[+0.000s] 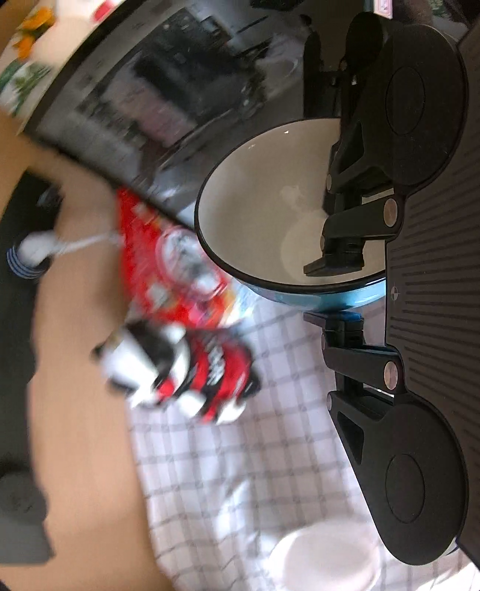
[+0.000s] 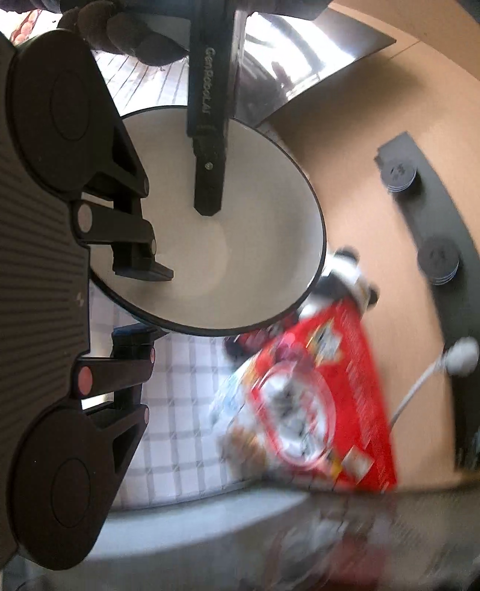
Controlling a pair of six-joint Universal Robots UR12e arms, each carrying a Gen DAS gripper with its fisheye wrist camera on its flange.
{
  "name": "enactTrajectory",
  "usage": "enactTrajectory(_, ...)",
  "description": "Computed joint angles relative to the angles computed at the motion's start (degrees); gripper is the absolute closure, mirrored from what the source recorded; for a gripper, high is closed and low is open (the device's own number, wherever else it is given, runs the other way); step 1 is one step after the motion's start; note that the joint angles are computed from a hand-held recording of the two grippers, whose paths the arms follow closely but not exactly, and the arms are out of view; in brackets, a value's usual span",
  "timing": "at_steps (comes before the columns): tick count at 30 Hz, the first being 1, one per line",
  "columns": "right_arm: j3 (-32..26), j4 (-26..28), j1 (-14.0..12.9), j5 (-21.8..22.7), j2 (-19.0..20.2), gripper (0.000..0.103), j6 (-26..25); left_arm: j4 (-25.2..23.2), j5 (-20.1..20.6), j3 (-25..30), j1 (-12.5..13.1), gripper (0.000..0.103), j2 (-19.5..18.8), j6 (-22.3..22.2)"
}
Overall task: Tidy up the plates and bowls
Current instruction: 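Lift the blue bowl with both tools and carry it toward the yellow-rimmed plate, then lower the blue bowl onto the yellow-rimmed plate with both tools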
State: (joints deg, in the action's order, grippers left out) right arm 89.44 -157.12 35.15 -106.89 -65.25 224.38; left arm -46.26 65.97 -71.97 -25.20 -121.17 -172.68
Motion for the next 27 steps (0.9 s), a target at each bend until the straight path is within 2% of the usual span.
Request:
enactTrajectory(3,3.9,0.1,0.0,-0.2,-1.5,0.08,1.8,1.3,-0.5,-3.3,-1.2,0.082,0.3,-2.3)
enactTrajectory(11,11.4,-1.1,-0.5,1.4,-2.7,0.079,7.2,-3.0,-0.7,-7.7,-3.4,0.082,-0.7,-6.6)
enactTrajectory(18,12.5,-3.5,-0.4,2.3,-1.4,0.08,7.1,-4.4,2.0,-9.5,-3.8,0.081,-0.4,-7.3)
enactTrajectory(27,11.7,-1.9,-0.2,1.3,-0.6,0.08,6.8,-2.7,4.1,-10.1,-4.2,0.082,-0.1,-5.8)
